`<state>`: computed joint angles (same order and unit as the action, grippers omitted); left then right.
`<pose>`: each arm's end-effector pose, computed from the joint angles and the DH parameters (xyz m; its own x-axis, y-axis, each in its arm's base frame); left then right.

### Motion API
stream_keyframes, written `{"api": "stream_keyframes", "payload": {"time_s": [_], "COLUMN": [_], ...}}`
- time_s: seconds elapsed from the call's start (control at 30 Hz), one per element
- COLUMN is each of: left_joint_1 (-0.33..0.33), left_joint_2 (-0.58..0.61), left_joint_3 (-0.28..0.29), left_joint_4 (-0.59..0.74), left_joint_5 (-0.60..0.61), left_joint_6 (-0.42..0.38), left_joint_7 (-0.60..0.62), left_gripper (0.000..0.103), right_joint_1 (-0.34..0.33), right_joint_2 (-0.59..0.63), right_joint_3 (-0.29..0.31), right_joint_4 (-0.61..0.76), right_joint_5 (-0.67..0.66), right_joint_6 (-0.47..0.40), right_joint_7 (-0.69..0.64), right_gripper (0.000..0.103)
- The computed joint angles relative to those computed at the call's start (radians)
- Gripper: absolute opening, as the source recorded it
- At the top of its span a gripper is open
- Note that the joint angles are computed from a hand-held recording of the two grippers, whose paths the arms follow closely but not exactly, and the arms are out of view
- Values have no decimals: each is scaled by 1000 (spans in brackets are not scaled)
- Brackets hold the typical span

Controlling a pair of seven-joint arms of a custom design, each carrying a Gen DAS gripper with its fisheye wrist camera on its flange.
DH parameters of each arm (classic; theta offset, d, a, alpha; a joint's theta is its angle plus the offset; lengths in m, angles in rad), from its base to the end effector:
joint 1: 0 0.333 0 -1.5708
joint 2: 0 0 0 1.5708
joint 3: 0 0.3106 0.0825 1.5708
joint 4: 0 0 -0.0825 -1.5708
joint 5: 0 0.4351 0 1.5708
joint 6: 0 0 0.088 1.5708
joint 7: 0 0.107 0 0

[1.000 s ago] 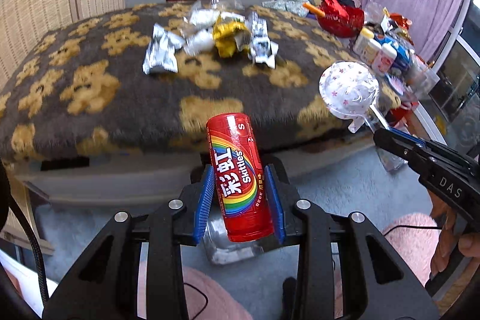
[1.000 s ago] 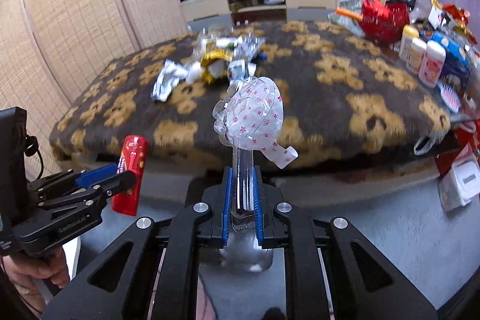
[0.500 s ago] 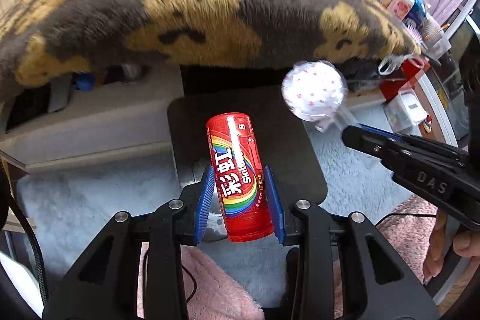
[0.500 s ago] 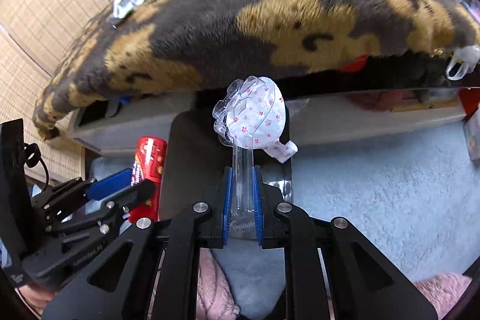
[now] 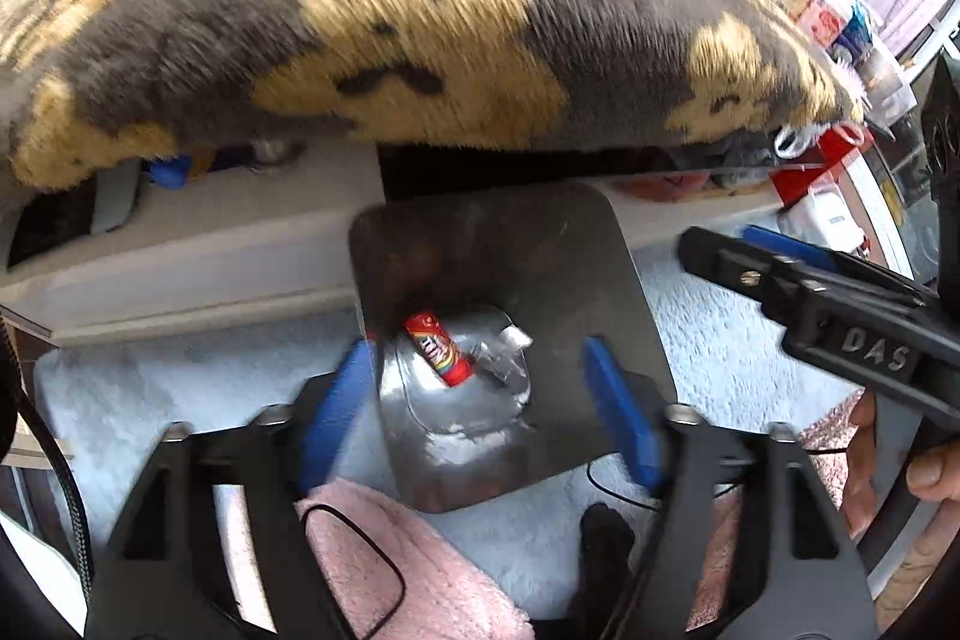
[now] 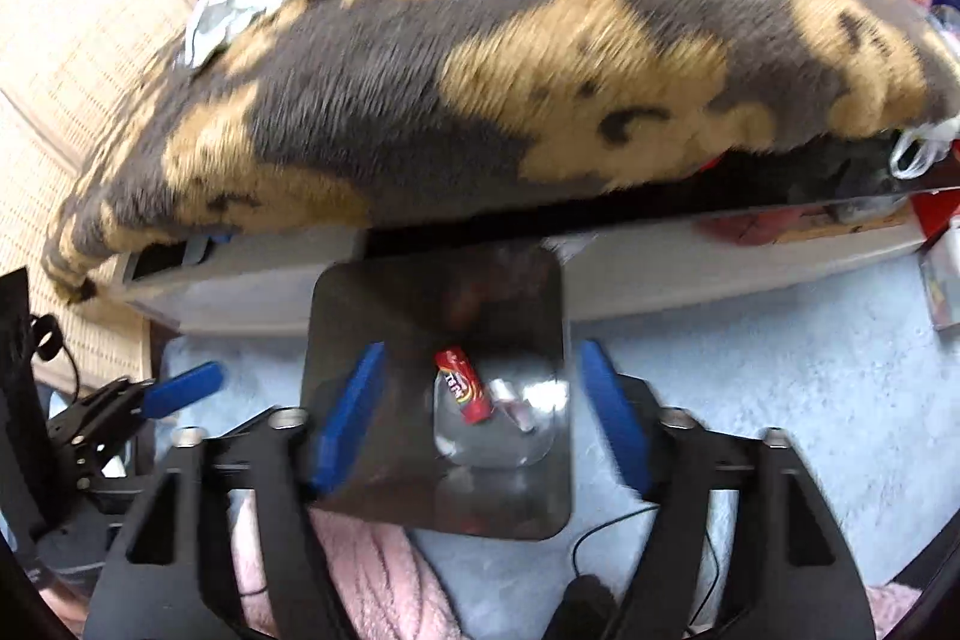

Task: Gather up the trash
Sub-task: 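Carry both held items down to the bin and open both tools, then grasp the white-blue paper scrap with the right tool while the left tool grasps a silver wrapper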

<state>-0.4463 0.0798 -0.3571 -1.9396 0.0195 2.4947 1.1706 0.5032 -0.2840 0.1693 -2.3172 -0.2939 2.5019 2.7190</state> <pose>0.4623 -0.4729 0.4701 -0.4281 -0.8836 0.1895 -0.8482 0.3205 -0.4217 0.4237 0.3439 0.4757 -0.2070 -0.9469 -0.2459 -0.8446 0.2998 -0.4435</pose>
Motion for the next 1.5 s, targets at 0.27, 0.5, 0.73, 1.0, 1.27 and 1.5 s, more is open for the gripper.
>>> {"api": "stream_keyframes", "payload": {"time_s": [0.27, 0.5, 0.73, 1.0, 1.27, 1.5], "left_joint_1": [14, 31, 62, 77, 71, 68], "left_joint_2": [-84, -96, -6, 175, 347, 411], "left_joint_3": [27, 52, 61, 67, 67, 68], "left_joint_4": [-28, 16, 148, 362, 563, 622], "left_joint_5": [22, 72, 130, 228, 248, 231], "left_joint_6": [52, 83, 82, 45, -28, -34], "left_joint_7": [-15, -31, -29, -80, -73, -61], "left_gripper": [95, 95, 95, 93, 70, 62], "right_joint_1": [-45, -91, -119, -135, -134, -125], "right_joint_2": [-80, -46, 54, 187, 298, 362], "right_joint_3": [21, 22, 0, -23, -48, -56], "right_joint_4": [14, 109, 209, 315, 410, 467], "right_joint_5": [-148, -226, -254, -298, -265, -236], "right_joint_6": [-28, -15, 37, 102, 113, 112], "right_joint_7": [64, 80, 76, 45, -18, -94], "right_gripper": [97, 97, 97, 92, 74, 65]}}
